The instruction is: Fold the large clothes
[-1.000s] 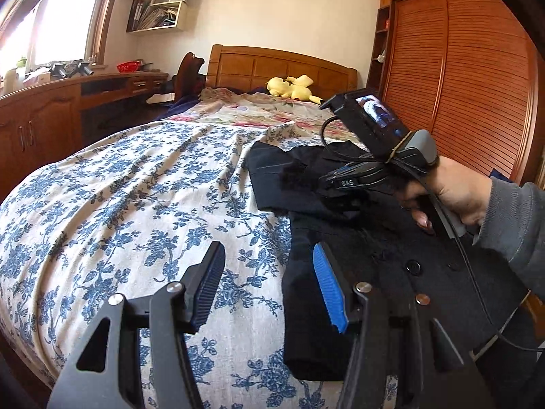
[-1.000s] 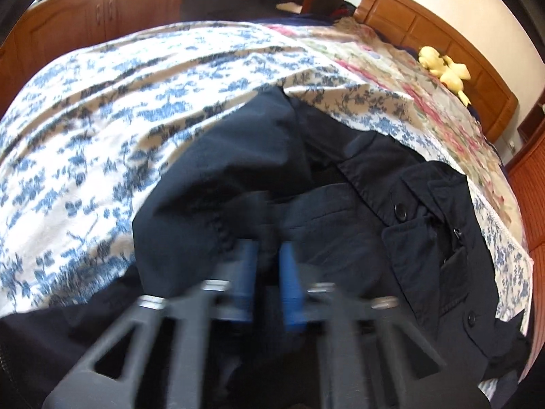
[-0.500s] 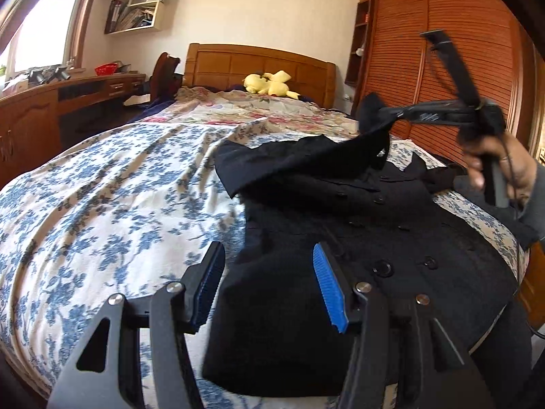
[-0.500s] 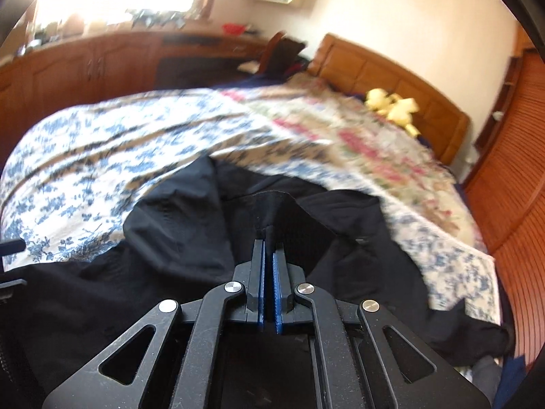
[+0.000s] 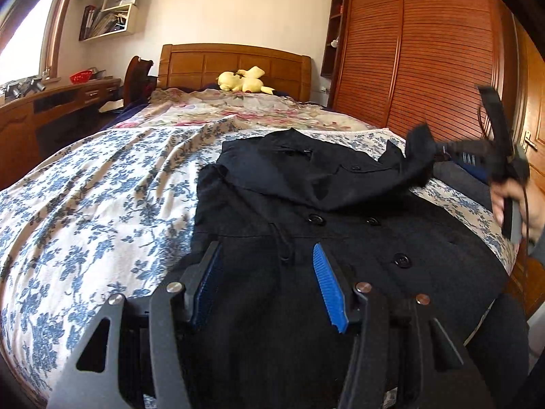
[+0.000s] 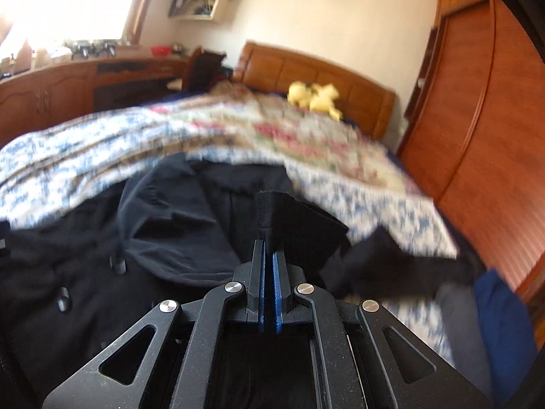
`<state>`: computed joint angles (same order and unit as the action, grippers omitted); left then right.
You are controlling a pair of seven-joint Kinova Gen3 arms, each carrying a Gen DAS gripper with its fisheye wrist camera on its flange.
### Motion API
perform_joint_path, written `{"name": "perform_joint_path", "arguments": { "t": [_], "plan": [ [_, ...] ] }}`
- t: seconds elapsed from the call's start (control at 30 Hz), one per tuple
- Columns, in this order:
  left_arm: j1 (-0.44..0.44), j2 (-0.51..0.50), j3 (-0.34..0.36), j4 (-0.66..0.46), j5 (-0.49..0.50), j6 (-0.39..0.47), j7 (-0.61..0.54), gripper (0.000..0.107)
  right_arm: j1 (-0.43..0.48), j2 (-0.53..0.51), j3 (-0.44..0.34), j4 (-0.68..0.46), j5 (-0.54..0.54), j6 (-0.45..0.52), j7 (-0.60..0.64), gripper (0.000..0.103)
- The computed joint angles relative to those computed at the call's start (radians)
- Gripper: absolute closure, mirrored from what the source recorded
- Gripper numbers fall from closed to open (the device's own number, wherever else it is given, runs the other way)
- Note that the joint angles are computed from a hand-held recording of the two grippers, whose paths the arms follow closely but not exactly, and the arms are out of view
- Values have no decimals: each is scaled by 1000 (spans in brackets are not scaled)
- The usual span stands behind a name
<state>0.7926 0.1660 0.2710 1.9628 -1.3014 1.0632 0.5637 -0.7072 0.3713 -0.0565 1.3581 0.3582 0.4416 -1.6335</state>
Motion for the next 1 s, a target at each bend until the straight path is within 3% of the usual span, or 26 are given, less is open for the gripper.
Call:
{"name": "perform_joint_path", "arguments": {
  "t": [0.23,0.47,0.73,0.83,1.0],
  "plan": [
    [-2,16,-7,-27,8,-19,-39,54,121,-34,-95,123,-162,48,92,102],
    [1,36,-21,-59,19,-29,-74,54,165,-87,-118,208,-272,65,112,101],
    [11,56,-38,-128,53,-22,-163,54,204,-153,-139,257,-341,85,160,87],
    [11,66,-47,-169,73,-25,-222,54,248,-186,-160,271,-409,88,233,76],
    [5,88,-66,-239,106,-58,-320,54,294,-239,-165,282,-490,73,359,74]
  ]
}}
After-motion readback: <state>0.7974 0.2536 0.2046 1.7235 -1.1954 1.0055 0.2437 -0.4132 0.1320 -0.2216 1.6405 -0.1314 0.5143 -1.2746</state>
